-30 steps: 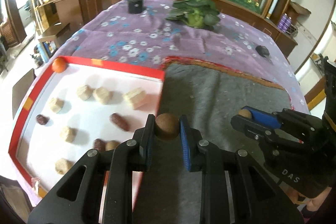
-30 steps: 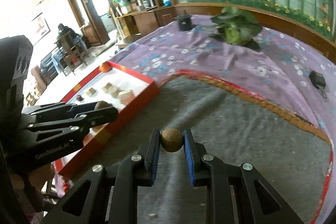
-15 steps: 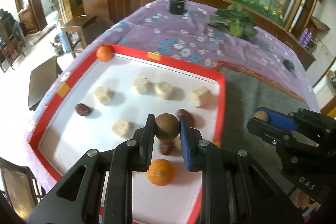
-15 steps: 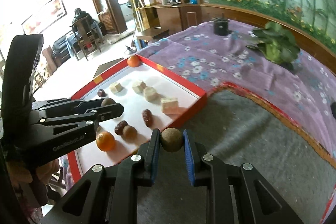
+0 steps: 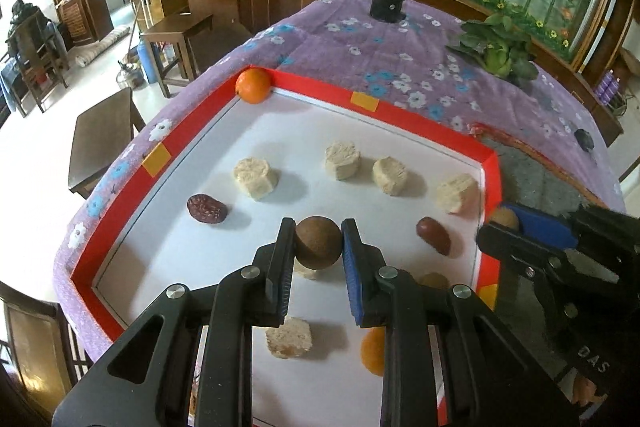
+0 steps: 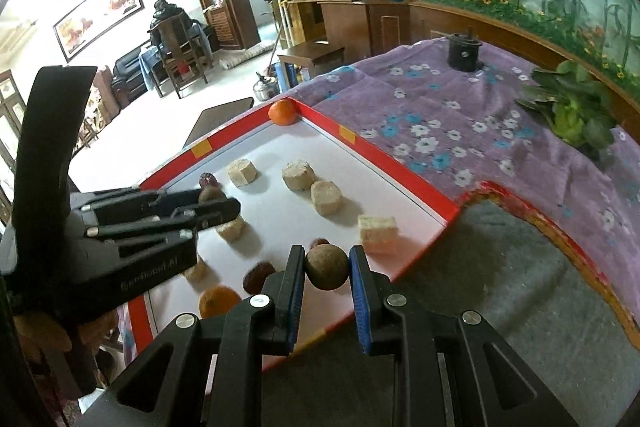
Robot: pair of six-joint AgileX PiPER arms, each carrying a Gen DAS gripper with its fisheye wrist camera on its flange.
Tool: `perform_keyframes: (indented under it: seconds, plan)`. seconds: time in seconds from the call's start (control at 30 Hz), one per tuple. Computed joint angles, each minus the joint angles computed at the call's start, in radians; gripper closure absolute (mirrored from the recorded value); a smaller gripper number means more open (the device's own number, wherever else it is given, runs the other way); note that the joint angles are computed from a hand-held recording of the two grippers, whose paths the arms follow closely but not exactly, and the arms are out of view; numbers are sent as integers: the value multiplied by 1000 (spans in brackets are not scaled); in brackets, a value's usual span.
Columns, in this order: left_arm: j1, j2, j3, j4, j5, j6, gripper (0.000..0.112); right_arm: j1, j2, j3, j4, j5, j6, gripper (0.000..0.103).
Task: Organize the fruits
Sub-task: 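Carry both nuts into the white tray and open both tools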
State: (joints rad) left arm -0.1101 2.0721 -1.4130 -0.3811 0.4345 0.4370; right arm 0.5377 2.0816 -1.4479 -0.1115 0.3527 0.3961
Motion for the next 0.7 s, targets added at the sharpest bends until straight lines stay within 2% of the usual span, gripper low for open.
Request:
perform_keyframes:
  seconds: [0.4,0.53,0.63,0.7]
  plan:
    - [-3,37,-15,145,-53,-137,90,-8,220,-309,87,140,-138,82]
    - [-3,46,-29,174,-40,-185,90,-8,233,-309,89,118,-136,82]
    - [-10,50,-37,222,-36,-236,89,-9,219,-283,92,95,-134,76]
    - [-20,44,-26,288,-51,-297,83,-4,204,-260,84,81,-127,74]
